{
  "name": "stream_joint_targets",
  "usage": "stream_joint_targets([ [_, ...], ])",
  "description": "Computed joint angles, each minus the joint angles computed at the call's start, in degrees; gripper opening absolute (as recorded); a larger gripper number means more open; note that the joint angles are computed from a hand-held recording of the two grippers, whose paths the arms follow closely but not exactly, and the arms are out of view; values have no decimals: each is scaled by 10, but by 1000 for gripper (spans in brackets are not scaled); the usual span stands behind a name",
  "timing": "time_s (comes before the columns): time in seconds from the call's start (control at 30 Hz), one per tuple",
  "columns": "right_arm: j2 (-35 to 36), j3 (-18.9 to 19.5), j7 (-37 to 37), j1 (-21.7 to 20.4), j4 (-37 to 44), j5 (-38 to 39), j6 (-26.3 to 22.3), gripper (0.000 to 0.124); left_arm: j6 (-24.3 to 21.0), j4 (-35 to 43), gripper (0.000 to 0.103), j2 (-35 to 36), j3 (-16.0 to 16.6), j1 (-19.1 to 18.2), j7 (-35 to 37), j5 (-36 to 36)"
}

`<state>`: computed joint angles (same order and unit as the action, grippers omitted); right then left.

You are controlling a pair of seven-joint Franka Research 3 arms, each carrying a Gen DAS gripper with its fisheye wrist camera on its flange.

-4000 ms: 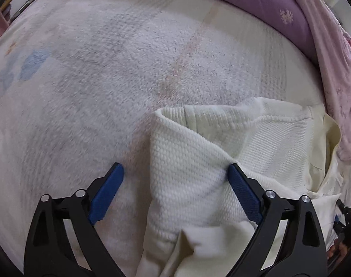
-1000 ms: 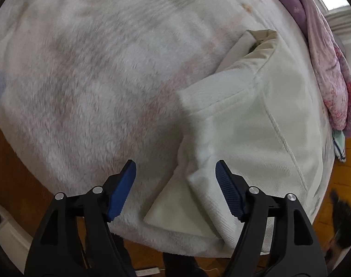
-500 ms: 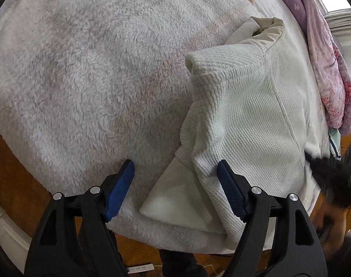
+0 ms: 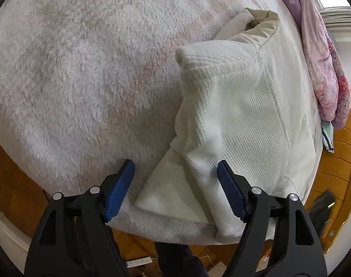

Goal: Fold large clothes

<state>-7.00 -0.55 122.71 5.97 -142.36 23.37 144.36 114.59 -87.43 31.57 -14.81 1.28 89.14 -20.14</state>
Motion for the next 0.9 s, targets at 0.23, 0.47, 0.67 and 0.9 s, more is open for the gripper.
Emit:
stream_joint_targets([
  [0.23, -3, 2, -2, 2, -27, -19, 50, 0, 7, -19, 75, -10, -3, 9, 16, -18],
  [0.47, -41, 6, 4, -12, -46, -50, 43, 7, -35, -5, 58, -4, -5, 22, 51, -26],
  [0.67, -50, 18, -19, -5, -36, -90, 69, 9, -83, 34, 8, 9, -3, 28, 50, -40],
  [0.9, -89, 42, -132, 39, -49, -72, 168, 66, -156, 101, 6, 17, -17, 49, 66, -110],
])
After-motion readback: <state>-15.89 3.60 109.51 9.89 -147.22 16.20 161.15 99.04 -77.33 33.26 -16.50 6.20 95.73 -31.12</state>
